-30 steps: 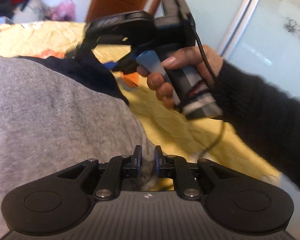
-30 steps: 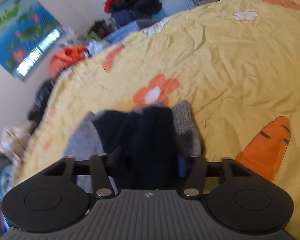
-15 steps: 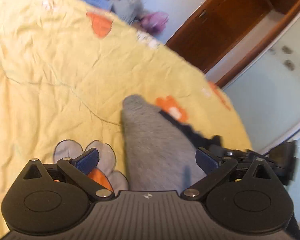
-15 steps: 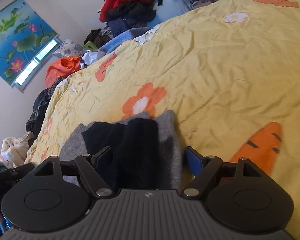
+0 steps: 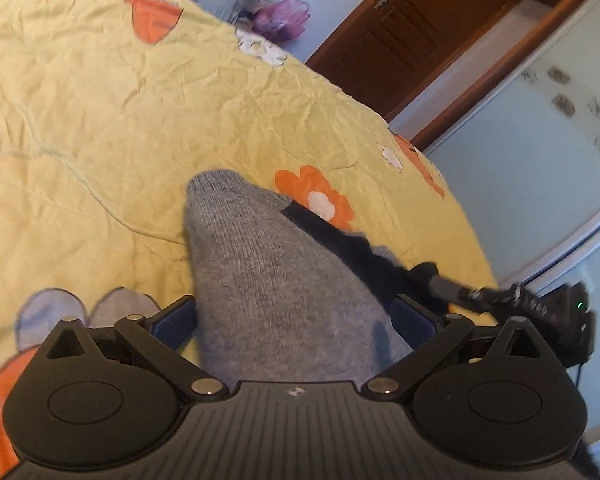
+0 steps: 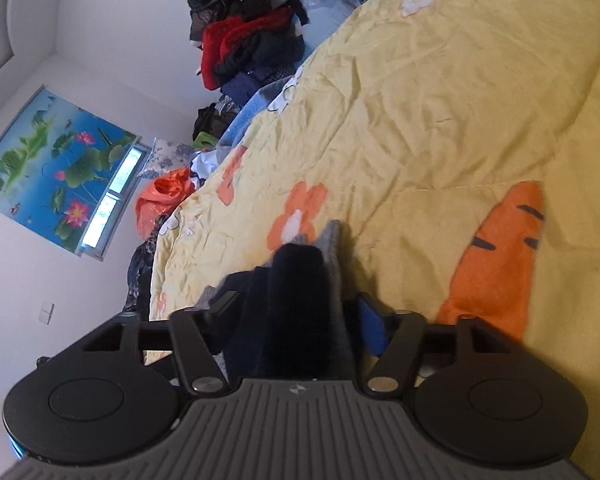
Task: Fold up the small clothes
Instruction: 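Lift the grasped end with both grippers and fold it over the sweater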
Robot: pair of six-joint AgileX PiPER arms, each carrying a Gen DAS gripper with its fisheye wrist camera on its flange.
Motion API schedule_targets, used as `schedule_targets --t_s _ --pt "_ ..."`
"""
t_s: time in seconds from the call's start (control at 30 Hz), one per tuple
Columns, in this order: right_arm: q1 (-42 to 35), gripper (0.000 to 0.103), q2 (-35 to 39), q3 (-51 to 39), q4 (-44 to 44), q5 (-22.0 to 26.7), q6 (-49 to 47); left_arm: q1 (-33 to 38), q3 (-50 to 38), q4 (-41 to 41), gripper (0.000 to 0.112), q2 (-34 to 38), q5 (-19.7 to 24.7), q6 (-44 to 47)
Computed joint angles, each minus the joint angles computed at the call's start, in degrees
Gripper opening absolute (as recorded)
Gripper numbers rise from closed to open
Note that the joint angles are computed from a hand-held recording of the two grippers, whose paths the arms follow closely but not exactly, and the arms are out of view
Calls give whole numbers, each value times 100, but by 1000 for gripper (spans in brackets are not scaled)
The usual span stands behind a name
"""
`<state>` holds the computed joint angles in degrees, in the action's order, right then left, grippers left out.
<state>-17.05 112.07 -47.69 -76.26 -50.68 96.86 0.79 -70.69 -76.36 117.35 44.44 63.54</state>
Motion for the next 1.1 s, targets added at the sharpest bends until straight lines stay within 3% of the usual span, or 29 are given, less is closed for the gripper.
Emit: schedule_targets --t_s 0.03,0.1,0.13,0.23,0.33,0.5,0.63,0.7,0.73,0.8,0.87,0.9,0.97,1.1 --pt "128 62 29 -130 -113 159 149 10 -50 -209 100 92 74 40" --pt "408 49 94 -314 -177 402 197 -38 -321 -34 59 265 37 -345" --pt "553 25 126 -450 -347 613 479 -54 -542 278 35 396 46 -718" --pt "731 25 91 -363 -102 750 265 -11 -596 523 30 274 57 -565" --pt "736 24 7 -142 346 345 34 108 -356 480 29 -120 48 50" --pt "1188 24 89 -563 671 99 218 505 -919 884 29 -294 190 -202" --pt "1642 24 584 -1516 765 267 744 668 -2114 1955 34 252 312 -1067" --pt "1899 25 968 -2129 609 762 1045 535 -2370 2812 41 522 -91 -1588" --pt "2024 31 1187 -2466 384 1085 1334 523 -2216 2973 44 549 -375 -1691" --pt "2204 35 1416 -2734 158 1595 1828 789 -1873 2606 57 414 -265 -1527" --pt "2205 51 1201 -2329 465 1439 1405 1257 -1110 1578 71 58 176 -640" --pt "2177 53 984 -1994 619 1292 1047 1467 -683 1232 72 -147 389 -232" --pt "2079 54 407 -1185 731 1092 492 1875 151 890 72 -545 880 426" --pt "1995 54 -625 303 678 1078 -24 2270 1389 982 73 -1083 1218 1275"
